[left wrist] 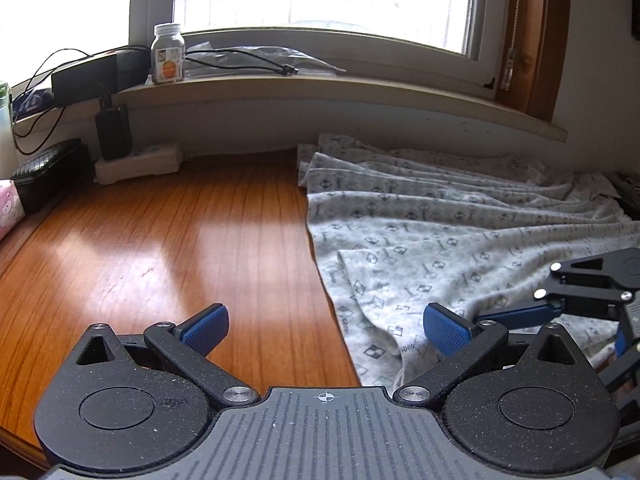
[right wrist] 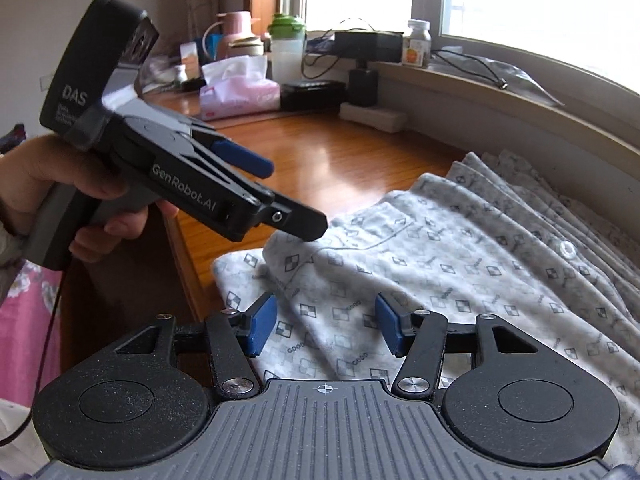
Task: Fold clothes
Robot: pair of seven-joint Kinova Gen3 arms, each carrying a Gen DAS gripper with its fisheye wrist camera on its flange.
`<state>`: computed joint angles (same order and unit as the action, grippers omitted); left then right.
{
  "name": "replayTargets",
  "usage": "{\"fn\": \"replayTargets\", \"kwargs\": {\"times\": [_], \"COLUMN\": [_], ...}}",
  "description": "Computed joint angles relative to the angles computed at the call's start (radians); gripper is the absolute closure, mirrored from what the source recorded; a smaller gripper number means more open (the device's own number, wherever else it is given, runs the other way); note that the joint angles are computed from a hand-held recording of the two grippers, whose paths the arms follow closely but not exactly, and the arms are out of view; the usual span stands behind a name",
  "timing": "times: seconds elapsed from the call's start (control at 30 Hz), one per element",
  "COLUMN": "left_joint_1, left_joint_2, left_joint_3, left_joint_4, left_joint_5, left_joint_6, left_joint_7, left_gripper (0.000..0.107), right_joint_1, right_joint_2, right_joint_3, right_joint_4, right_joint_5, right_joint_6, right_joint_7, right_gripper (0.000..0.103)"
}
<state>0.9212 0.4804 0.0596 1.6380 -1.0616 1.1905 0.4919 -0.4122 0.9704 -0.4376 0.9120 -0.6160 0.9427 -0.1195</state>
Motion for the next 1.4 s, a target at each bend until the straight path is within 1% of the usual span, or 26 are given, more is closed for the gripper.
{"fn": "replayTargets", "kwargs": {"times": [0.07, 0.13, 0.17, 0.23, 0.3, 0.37, 0.43, 0.5, 0.53, 0.63, 0.67, 0.7, 0.77, 0.87, 0.93, 1.03, 1.1, 1.13, 1.17, 1.2, 1.23, 1.27, 1.33, 1.4], "left_joint_1": [0.000, 0.001, 0.002, 0.004, 0.006, 0.005, 0.004, -0.003, -0.007, -0.025, -0.029, -0.034, -0.043, -0.049, -0.055, -0.057, -0.057, -0.056, -0.055, -0.054, -0.053, -0.052, -0.050, -0.052], "left_joint_2": [-0.001, -0.002, -0.003, -0.005, -0.006, -0.005, -0.004, -0.002, 0.000, 0.011, 0.015, 0.020, 0.034, 0.053, 0.065, 0.081, 0.089, 0.093, 0.097, 0.098, 0.100, 0.102, 0.105, 0.107], "left_joint_3": [0.000, -0.001, -0.002, -0.001, -0.001, 0.000, 0.001, 0.002, 0.002, -0.002, -0.005, -0.007, -0.015, -0.032, -0.043, -0.062, -0.070, -0.075, -0.080, -0.085, -0.089, -0.092, -0.098, -0.101], "left_joint_4": [0.004, 0.008, 0.011, 0.016, 0.020, 0.021, 0.022, 0.022, 0.020, 0.004, -0.003, -0.013, -0.039, -0.077, -0.102, -0.133, -0.150, -0.157, -0.163, -0.166, -0.171, -0.176, -0.185, -0.193], "left_joint_5": [-0.002, -0.004, -0.006, -0.009, -0.014, -0.019, -0.026, -0.035, -0.039, -0.050, -0.053, -0.054, -0.056, -0.055, -0.049, -0.038, -0.025, -0.017, -0.010, -0.002, 0.004, 0.011, 0.023, 0.035], "left_joint_6": [-0.004, -0.005, -0.004, 0.000, 0.005, 0.007, 0.004, -0.011, -0.020, -0.057, -0.070, -0.082, -0.101, -0.126, -0.144, -0.167, -0.182, -0.184, -0.187, -0.192, -0.194, -0.194, -0.196, -0.203], "left_joint_7": [0.007, 0.015, 0.019, 0.029, 0.040, 0.049, 0.056, 0.057, 0.053, 0.028, 0.017, 0.001, -0.037, -0.086, -0.122, -0.165, -0.193, -0.205, -0.217, -0.226, -0.235, -0.247, -0.270, -0.295], "left_gripper": [0.005, 0.005, 0.005, 0.005, 0.005, 0.005, 0.005, 0.005, 0.005, 0.005, 0.005, 0.005, 0.004, 0.005, 0.005, 0.005, 0.005, 0.005, 0.005, 0.005, 0.005, 0.005, 0.005, 0.005], "right_joint_1": [0.002, 0.000, 0.001, 0.007, 0.021, 0.051, 0.074, 0.114, 0.153, 0.269, 0.305, 0.340, 0.392, 0.447, 0.466, 0.456, 0.423, 0.402, 0.391, 0.389, 0.399, 0.413, 0.447, 0.483], "right_joint_2": [0.003, 0.012, 0.016, 0.021, 0.024, 0.022, 0.013, 0.012, 0.012, 0.025, 0.023, 0.017, -0.007, -0.047, -0.064, -0.071, -0.079, -0.088, -0.093, -0.096, -0.095, -0.090, -0.083, -0.071], "right_joint_3": [-0.003, -0.001, -0.002, -0.007, -0.028, -0.065, -0.059, -0.090, -0.131, -0.256, -0.278, -0.281, -0.244, -0.127, -0.044, 0.095, 0.188, 0.216, 0.226, 0.217, 0.190, 0.145, 0.053, -0.040], "right_joint_4": [-0.001, -0.019, -0.025, -0.031, -0.032, -0.018, -0.009, -0.014, -0.013, -0.033, -0.031, -0.033, -0.022, -0.014, -0.024, -0.043, -0.021, 0.006, 0.033, 0.058, 0.078, 0.092, 0.119, 0.131], "right_joint_5": [-0.002, -0.002, -0.004, -0.012, -0.008, -0.014, -0.061, -0.061, -0.037, 0.081, 0.103, 0.109, 0.073, -0.049, -0.131, -0.239, -0.250, -0.239, -0.223, -0.196, -0.157, -0.117, -0.054, -0.001], "right_joint_6": [0.000, 0.013, 0.018, 0.018, 0.003, -0.032, -0.062, -0.099, -0.137, -0.233, -0.274, -0.314, -0.396, -0.518, -0.599, -0.721, -0.802, -0.843, -0.884, -0.924, -0.956, -0.972, -0.954, -0.880], "right_joint_7": [0.006, 0.001, 0.001, 0.001, -0.006, 0.008, 0.038, 0.032, 0.023, -0.050, -0.066, -0.081, -0.075, -0.045, -0.038, -0.039, -0.097, -0.124, -0.143, -0.158, -0.172, -0.177, -0.185, -0.181], "right_gripper": [0.061, 0.075, 0.079, 0.095, 0.098, 0.099, 0.099, 0.099, 0.099, 0.099, 0.099, 0.099, 0.099, 0.099, 0.099, 0.099, 0.099, 0.098, 0.096, 0.094, 0.094, 0.092, 0.085, 0.084]}}
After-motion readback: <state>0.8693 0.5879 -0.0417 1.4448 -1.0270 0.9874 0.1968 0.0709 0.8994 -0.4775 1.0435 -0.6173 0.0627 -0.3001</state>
